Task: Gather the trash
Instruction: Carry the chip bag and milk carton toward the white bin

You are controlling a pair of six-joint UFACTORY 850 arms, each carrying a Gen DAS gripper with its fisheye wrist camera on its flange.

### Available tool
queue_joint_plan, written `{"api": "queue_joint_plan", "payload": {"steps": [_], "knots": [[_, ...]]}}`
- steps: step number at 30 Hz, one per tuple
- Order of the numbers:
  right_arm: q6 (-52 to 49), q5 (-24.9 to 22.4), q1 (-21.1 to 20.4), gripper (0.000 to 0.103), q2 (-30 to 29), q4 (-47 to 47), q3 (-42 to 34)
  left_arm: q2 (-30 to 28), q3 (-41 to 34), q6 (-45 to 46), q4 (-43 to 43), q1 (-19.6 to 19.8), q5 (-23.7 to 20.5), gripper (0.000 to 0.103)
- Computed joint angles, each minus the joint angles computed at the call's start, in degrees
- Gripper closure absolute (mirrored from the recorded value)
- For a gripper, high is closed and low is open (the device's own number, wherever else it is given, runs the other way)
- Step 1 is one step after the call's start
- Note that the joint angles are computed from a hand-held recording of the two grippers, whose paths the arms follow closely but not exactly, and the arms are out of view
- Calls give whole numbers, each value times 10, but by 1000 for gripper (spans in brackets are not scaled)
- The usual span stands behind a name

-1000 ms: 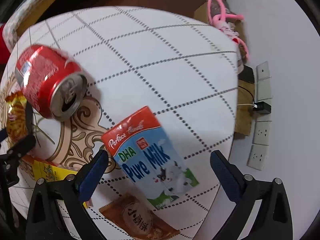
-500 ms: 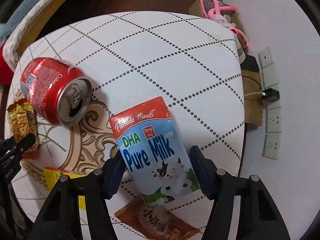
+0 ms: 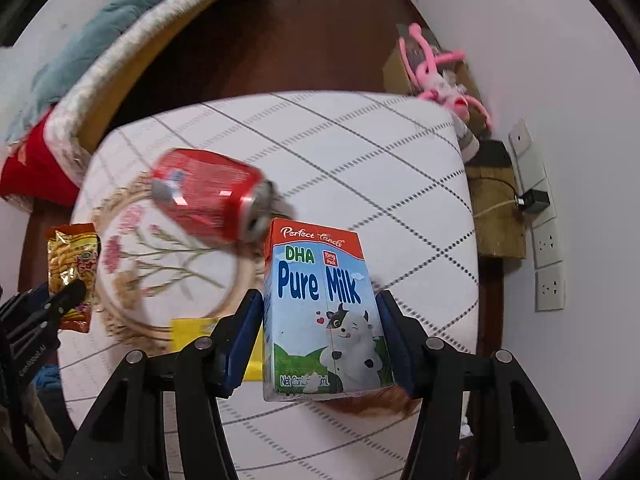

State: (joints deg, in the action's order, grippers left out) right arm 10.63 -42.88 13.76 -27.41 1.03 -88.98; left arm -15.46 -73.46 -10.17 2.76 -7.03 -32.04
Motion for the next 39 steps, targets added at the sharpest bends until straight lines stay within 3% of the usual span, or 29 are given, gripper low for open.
{"api": "queue_joint_plan", "payload": {"steps": [6, 12, 21, 28, 33, 39], "knots": [[3, 33, 47, 44, 54, 21, 32, 61, 36, 25, -14, 25, 19, 67], [-1, 61, 96, 44, 81, 45, 30, 123, 66, 72, -48, 76, 33, 67], [20, 81, 199, 44, 56, 49, -39, 184, 88, 162, -96, 202, 36, 67], [15, 66, 266, 45, -23, 71, -139, 189, 103, 202, -101, 305, 44, 67], [10, 33, 306, 45, -110, 93, -240, 154, 100, 227, -117, 376, 44, 67], [26, -53, 345, 45, -273, 104, -452, 89, 88, 255, -137, 428, 42, 67]]}}
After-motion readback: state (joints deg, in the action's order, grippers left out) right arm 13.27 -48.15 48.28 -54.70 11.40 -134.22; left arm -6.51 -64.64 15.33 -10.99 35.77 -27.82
